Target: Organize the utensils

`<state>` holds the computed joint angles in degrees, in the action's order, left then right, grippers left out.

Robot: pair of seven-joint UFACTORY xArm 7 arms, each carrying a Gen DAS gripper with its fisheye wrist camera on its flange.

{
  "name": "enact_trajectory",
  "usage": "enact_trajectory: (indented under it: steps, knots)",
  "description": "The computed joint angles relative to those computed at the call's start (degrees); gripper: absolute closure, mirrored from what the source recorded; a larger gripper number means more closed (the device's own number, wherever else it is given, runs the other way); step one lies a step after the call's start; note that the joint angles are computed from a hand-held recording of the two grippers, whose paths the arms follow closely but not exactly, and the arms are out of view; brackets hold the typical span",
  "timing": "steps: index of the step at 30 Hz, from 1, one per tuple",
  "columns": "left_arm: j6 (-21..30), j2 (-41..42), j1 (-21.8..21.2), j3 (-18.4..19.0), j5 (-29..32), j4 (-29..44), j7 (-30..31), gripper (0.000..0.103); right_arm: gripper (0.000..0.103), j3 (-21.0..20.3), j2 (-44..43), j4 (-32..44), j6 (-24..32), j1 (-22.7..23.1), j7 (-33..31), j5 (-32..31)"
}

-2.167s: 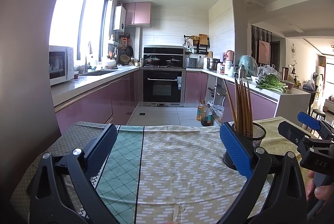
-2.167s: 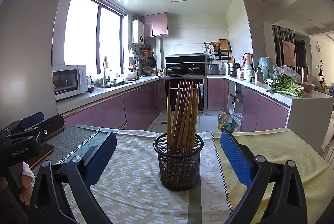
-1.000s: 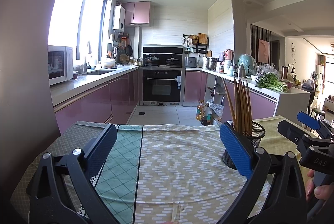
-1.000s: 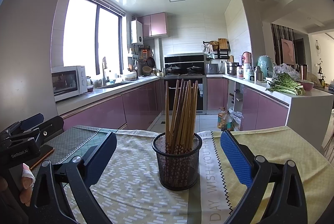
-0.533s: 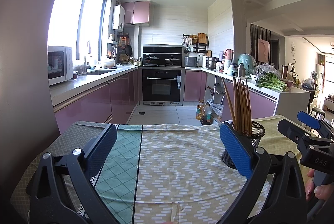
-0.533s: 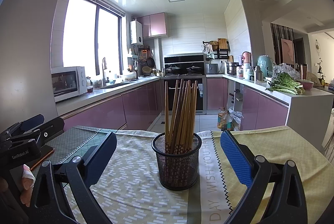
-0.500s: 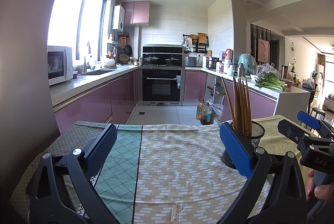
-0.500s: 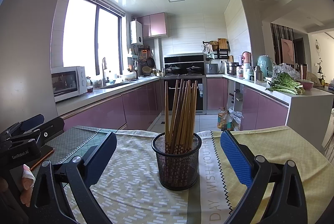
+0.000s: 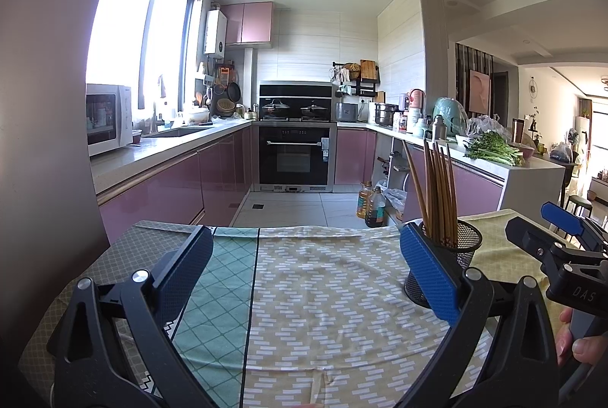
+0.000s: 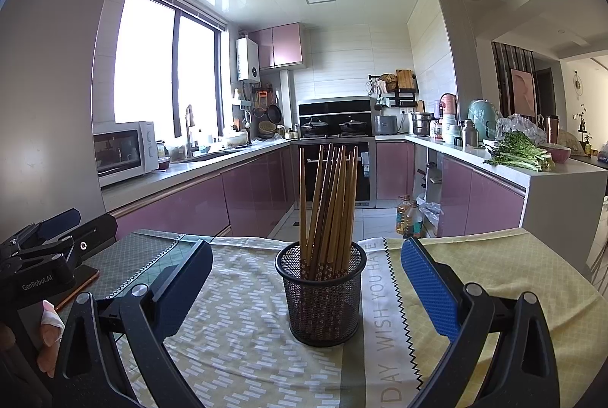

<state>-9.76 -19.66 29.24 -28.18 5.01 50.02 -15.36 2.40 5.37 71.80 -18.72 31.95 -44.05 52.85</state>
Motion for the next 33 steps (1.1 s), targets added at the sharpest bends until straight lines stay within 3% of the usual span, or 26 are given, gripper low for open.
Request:
enact_trajectory:
  steps: [33]
  knots:
    - [0.0, 0.1, 0.1, -0.3, -0.1, 0.0, 0.0, 0.006, 0.007, -0.2, 0.6, -0.2, -0.4, -0.1, 3.0, -2.6]
